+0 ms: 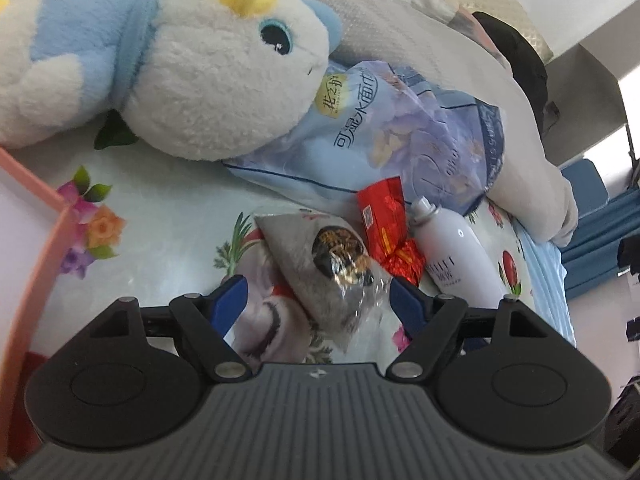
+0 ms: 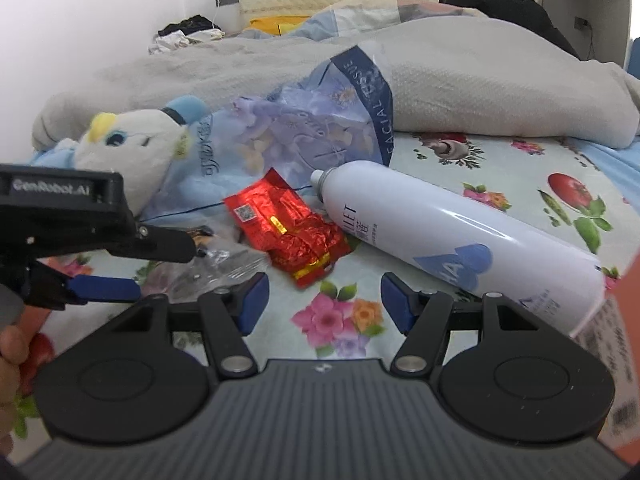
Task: Organize snacks
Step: 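Grasp the dark-wrapped snack with the left tool while the right grasps the red foil candy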
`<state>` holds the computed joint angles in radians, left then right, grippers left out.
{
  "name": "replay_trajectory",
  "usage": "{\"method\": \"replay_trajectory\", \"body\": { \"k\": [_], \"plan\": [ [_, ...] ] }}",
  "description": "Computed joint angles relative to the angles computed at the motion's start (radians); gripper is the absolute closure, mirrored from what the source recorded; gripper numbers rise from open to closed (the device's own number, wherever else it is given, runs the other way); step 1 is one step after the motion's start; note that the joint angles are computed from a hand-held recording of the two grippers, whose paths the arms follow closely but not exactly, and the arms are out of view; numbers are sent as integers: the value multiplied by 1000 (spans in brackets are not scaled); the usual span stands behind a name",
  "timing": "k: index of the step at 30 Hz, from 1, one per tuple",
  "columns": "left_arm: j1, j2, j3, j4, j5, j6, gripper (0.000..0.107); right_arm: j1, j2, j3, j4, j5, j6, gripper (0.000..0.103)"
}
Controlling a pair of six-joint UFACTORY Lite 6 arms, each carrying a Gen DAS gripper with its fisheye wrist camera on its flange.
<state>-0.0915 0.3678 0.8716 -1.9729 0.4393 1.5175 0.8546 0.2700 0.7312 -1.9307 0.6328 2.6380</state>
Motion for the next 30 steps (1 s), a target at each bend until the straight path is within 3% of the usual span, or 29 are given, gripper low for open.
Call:
{"method": "replay_trajectory", "body": {
  "k": [6,12,15,16,20,22,30],
  "plan": [
    [-66,55,106,6,-111,-44,22,-45,98,73,-78,-27,29,40],
    [-149,115,219,91,-256,-99,24,-35,137,114,-47,-12,-20,61],
    [-187,143,260,200,-329,-162,28,-18,156,145,26,-7,-110,64],
    [-193,142,257,171,-339,-119,28,-14,159,153,31,-10,-118,72],
    [-189,138,247,149,-333,-70,33,7,170,175,70,-8,-143,81],
    [-182,124,227,93,-325,1,39,16,162,174,92,-12,-150,93],
    [-145,20,76,-187,-281,336,51,80,96,109,189,9,-192,99]
  ]
}}
